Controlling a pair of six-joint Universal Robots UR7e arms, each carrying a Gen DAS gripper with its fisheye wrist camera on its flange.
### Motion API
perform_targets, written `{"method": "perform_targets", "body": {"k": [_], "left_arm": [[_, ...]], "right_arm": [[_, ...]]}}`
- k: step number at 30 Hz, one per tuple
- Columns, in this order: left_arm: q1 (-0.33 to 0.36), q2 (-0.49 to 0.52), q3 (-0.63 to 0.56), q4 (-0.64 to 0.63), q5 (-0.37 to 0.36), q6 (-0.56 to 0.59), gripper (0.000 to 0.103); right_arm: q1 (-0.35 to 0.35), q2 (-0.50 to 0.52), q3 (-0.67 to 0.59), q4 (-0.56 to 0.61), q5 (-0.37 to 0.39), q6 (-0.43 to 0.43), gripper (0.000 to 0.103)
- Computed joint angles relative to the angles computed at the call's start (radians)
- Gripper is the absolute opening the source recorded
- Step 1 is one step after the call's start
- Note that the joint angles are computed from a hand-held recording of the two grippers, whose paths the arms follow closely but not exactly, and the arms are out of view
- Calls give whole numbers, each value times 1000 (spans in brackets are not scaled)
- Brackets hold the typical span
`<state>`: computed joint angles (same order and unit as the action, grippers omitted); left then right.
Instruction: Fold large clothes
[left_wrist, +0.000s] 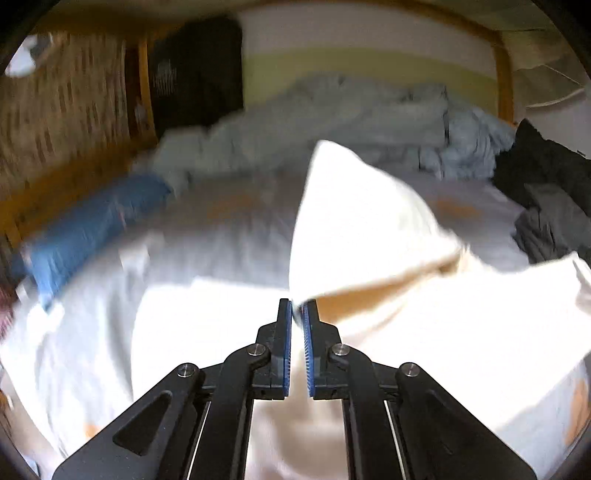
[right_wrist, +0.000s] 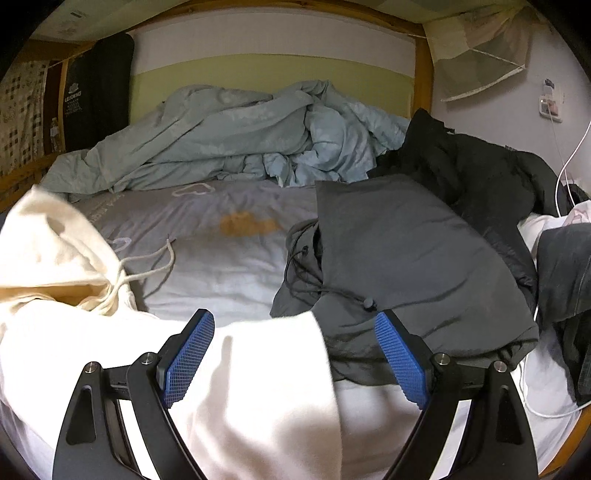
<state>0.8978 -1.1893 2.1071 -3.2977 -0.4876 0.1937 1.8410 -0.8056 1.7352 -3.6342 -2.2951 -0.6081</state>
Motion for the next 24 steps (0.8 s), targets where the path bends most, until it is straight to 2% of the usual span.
{"method": "perform_targets", "body": {"k": [2, 4, 7, 8, 10, 12, 14, 18, 21, 22, 23, 24], "left_arm": [[6, -21, 13, 79, -29, -49, 42], [-20, -11, 30, 2, -28, 24, 49], [-75, 80, -5, -235, 3, 289, 68], [-82, 114, -36, -291, 11, 369, 70], [-85, 157, -109, -277, 8, 441, 70], [-79, 211, -213, -157, 31, 459, 71], [-57, 276, -314, -90, 33, 519, 71], [-1, 408, -480, -73, 57, 686, 71], [34, 444, -548, 57, 96, 644, 71], [45, 452, -569, 86, 103, 621, 65], [54, 464, -593, 91, 106, 607, 46], [61, 468, -607, 78, 86, 597, 34]], "right_arm": [[2, -1, 5, 4, -2, 9, 90], [9, 4, 4, -6, -8, 7, 90], [9, 14, 0, -15, -5, -8, 90], [10, 17, -1, -15, -6, -13, 90], [9, 21, -1, -8, -10, -14, 90], [10, 22, 2, 1, -12, -16, 90], [9, 20, 3, 6, -6, -19, 90], [8, 12, 7, 3, 9, -30, 90], [4, -1, 11, 31, 22, -14, 90], [2, -8, 14, 48, 33, 1, 90], [-1, -14, 16, 64, 42, 13, 90], [-2, -18, 17, 80, 50, 23, 90]]}}
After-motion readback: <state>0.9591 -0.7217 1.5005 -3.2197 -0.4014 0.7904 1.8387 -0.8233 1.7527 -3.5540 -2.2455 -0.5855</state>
